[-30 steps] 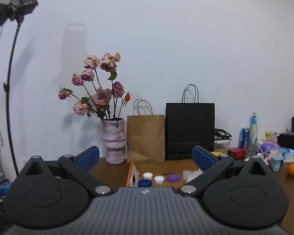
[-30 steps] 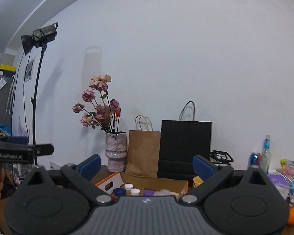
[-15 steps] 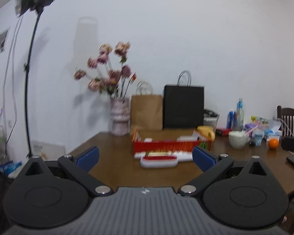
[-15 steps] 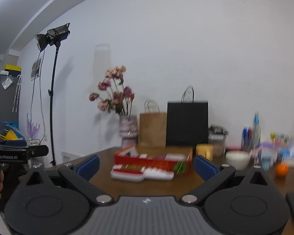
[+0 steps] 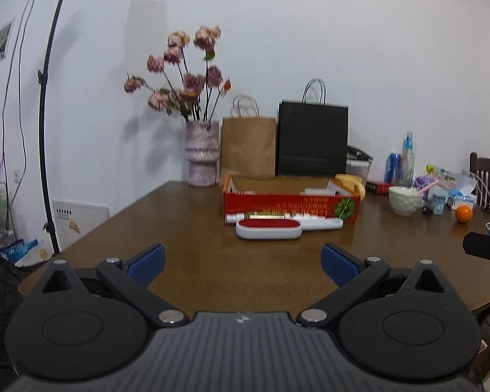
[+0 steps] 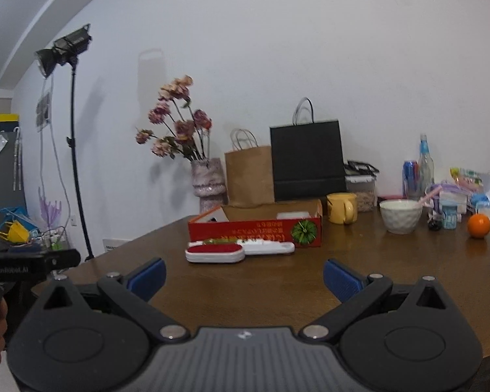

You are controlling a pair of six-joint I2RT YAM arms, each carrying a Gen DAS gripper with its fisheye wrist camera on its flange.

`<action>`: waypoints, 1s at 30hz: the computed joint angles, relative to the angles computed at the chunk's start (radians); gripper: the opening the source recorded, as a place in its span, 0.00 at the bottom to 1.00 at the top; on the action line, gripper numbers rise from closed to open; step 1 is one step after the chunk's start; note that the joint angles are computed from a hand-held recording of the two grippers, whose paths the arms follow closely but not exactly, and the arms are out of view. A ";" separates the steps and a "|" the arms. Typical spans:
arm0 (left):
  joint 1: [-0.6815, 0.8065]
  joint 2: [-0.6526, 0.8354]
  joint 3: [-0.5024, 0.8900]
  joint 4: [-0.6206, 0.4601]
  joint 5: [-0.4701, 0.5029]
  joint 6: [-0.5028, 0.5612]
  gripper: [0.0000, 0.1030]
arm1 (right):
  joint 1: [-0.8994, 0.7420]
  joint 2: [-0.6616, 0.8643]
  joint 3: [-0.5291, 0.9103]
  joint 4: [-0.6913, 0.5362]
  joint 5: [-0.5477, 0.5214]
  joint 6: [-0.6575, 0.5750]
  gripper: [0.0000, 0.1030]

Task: Organize rigid objects
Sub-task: 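Grasp the red lint brush head with the left tool while the right tool grasps its white handle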

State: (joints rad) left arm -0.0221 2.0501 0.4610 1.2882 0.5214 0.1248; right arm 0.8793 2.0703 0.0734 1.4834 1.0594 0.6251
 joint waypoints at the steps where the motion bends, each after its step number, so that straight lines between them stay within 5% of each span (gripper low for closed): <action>1: -0.010 0.009 0.020 -0.024 -0.011 0.000 1.00 | -0.035 0.016 0.001 0.021 -0.036 -0.003 1.00; 11: -0.098 0.108 0.338 -0.345 -0.110 -0.012 1.00 | -0.450 0.033 0.095 -0.003 -0.455 -0.158 0.92; 19: -0.180 0.297 0.790 -0.680 -0.175 -0.012 1.00 | -0.797 0.006 0.381 -0.354 -0.831 -0.289 0.82; 21: -0.192 0.349 0.934 -0.820 -0.174 0.001 1.00 | -0.862 0.030 0.478 -0.455 -0.911 -0.305 0.72; 27: -0.227 0.552 1.374 -1.099 -0.186 0.012 0.99 | -0.999 0.159 0.809 -0.724 -1.067 -0.348 0.58; 30: -0.245 0.698 1.672 -1.293 -0.199 0.001 0.88 | -1.039 0.251 0.979 -0.814 -1.120 -0.354 0.54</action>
